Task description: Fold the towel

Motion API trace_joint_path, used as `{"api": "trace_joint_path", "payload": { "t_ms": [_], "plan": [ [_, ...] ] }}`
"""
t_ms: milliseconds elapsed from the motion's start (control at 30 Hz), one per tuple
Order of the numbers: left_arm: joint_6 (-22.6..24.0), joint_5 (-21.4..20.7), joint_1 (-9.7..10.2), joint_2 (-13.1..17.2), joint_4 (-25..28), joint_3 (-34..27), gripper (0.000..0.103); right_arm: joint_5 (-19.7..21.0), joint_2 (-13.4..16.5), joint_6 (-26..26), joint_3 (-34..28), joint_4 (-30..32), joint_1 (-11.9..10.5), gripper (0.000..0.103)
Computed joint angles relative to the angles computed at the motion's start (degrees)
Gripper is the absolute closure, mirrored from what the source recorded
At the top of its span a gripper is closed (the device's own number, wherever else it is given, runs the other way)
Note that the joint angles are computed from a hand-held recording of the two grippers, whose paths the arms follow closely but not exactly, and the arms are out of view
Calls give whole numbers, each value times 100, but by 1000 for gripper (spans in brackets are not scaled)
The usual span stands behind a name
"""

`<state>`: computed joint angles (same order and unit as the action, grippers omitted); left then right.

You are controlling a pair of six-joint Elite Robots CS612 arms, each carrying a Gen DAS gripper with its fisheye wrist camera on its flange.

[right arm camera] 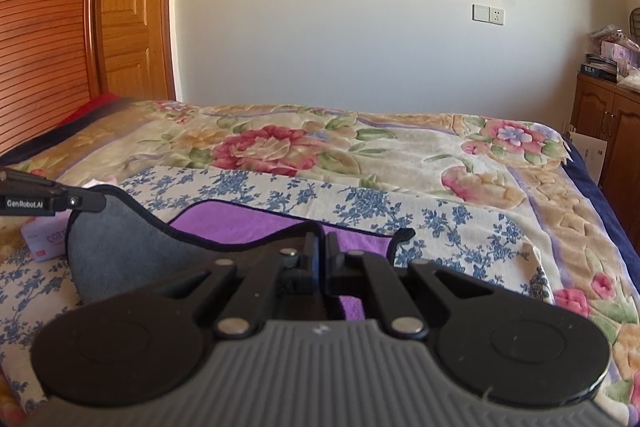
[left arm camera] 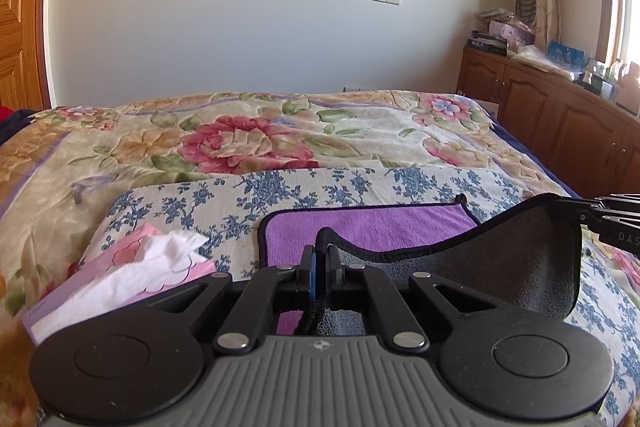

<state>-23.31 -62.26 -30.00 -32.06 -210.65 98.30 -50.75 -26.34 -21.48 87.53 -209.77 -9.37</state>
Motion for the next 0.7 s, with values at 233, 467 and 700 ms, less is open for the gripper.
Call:
{"api": "trace_joint_path", "payload": {
  "t_ms": [233, 467, 700],
  "plan": [
    [61, -3, 46, 97, 48, -206, 98, -24, 82, 98, -163, 17, 10, 100],
    [98, -31, 79, 190, 48, -388, 98, -56, 158, 82, -307, 52, 34, 100],
    [97, -1, 103, 261, 135, -500, 98, -107, 240, 142, -455, 100, 51, 100]
  ]
}}
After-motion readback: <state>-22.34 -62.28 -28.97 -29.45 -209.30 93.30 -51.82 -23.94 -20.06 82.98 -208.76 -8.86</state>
